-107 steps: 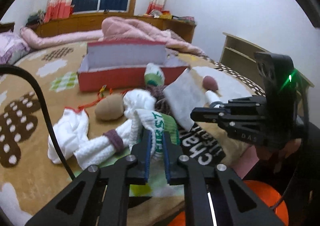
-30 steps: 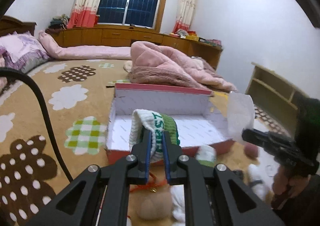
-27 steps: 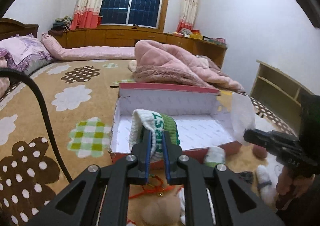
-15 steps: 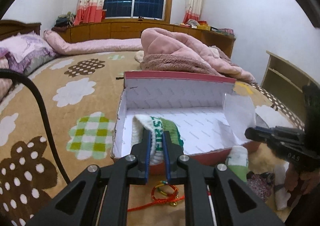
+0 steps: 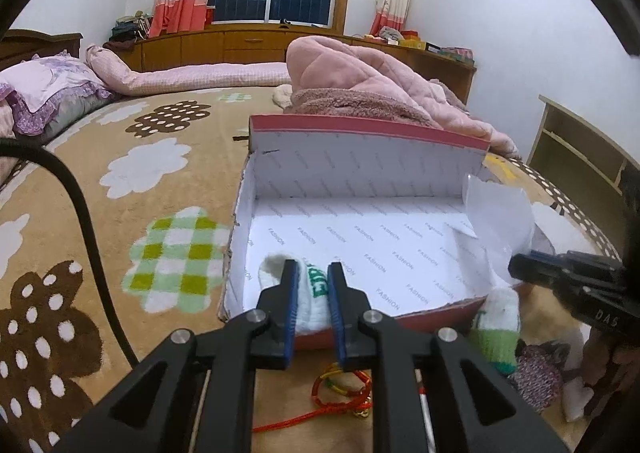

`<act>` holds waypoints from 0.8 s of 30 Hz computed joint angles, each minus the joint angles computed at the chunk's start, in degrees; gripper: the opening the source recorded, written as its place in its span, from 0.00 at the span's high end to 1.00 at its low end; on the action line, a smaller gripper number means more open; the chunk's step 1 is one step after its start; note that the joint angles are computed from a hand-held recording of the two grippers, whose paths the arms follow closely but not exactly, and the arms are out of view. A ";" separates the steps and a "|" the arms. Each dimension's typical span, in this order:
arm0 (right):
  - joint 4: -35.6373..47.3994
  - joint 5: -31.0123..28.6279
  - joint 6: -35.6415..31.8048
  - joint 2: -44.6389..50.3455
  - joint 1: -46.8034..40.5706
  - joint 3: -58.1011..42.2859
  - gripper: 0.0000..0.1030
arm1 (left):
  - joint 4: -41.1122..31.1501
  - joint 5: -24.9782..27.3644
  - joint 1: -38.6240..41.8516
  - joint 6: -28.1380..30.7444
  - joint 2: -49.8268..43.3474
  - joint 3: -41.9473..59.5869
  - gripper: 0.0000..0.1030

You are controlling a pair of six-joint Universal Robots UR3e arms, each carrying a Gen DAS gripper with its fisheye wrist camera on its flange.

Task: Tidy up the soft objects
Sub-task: 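Carry both items into the red shoebox while the right tool releases the mesh bag, then open the left tool to drop the sock inside the shoebox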

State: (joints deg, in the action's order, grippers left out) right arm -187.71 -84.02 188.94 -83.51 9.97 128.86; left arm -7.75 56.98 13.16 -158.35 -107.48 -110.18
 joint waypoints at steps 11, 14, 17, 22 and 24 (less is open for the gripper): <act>-2.41 -1.95 -0.32 0.39 1.51 0.64 0.67 | 5.23 -2.09 1.32 0.70 1.64 -5.09 0.33; -5.63 0.87 -1.14 -0.25 0.46 2.69 0.44 | 6.13 -4.45 2.98 -0.12 2.16 -6.23 0.26; -6.50 0.92 -2.53 -0.25 1.32 2.82 0.34 | 7.25 -7.60 4.86 -0.58 2.78 -7.80 0.23; -8.45 -7.93 -1.41 1.38 6.07 1.01 0.19 | 9.41 -7.25 5.23 -1.47 3.41 -9.42 0.22; -10.85 -8.89 -0.78 1.21 6.45 1.85 0.19 | 10.49 -6.78 5.10 -1.60 3.57 -9.96 0.22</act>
